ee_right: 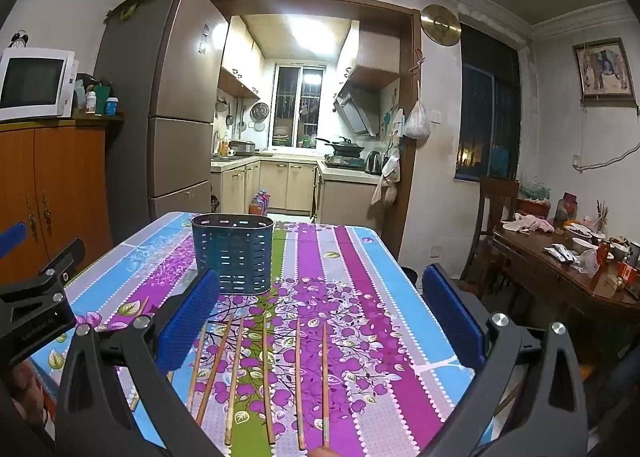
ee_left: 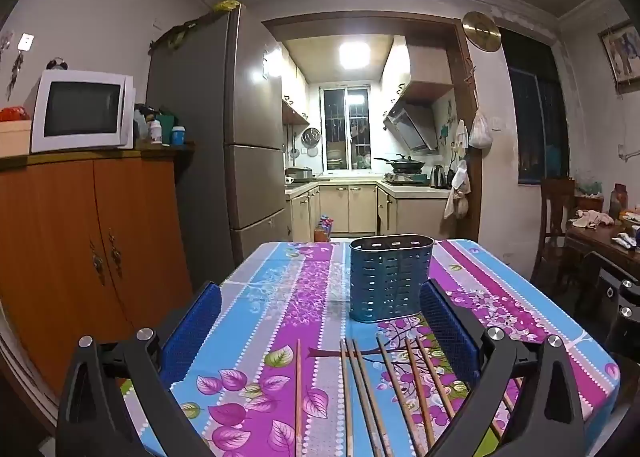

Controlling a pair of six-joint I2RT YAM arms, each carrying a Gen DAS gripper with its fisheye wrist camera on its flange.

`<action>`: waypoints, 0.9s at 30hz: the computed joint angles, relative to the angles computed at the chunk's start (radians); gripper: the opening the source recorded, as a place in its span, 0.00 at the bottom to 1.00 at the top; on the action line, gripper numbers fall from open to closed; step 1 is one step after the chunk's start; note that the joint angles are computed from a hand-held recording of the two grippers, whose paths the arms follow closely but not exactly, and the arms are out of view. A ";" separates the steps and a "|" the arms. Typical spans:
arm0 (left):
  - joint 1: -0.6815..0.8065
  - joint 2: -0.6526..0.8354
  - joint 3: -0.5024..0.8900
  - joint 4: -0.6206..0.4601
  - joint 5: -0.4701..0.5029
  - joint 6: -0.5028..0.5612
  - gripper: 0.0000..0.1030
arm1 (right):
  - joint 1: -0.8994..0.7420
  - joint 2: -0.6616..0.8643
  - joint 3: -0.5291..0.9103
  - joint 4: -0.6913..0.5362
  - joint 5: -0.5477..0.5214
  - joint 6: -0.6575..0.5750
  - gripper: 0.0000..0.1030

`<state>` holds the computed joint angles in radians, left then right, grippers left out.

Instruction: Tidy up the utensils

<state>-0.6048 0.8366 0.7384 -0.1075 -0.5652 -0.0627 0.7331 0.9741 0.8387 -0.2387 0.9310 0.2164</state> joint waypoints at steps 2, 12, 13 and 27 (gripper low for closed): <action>-0.008 -0.001 -0.001 0.005 -0.007 0.007 0.96 | -0.001 -0.001 -0.002 0.004 -0.001 -0.002 0.95; 0.000 0.003 -0.011 0.000 0.050 0.007 0.96 | -0.014 0.001 -0.005 0.002 -0.017 0.006 0.95; 0.005 0.005 -0.004 -0.007 0.056 0.002 0.96 | -0.016 0.000 -0.005 0.002 -0.018 0.006 0.95; 0.001 -0.003 -0.007 0.006 0.040 0.002 0.96 | -0.026 -0.001 -0.016 0.017 -0.027 0.004 0.95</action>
<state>-0.6039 0.8335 0.7312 -0.1011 -0.5248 -0.0604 0.7073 0.9732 0.8231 -0.2217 0.9043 0.2205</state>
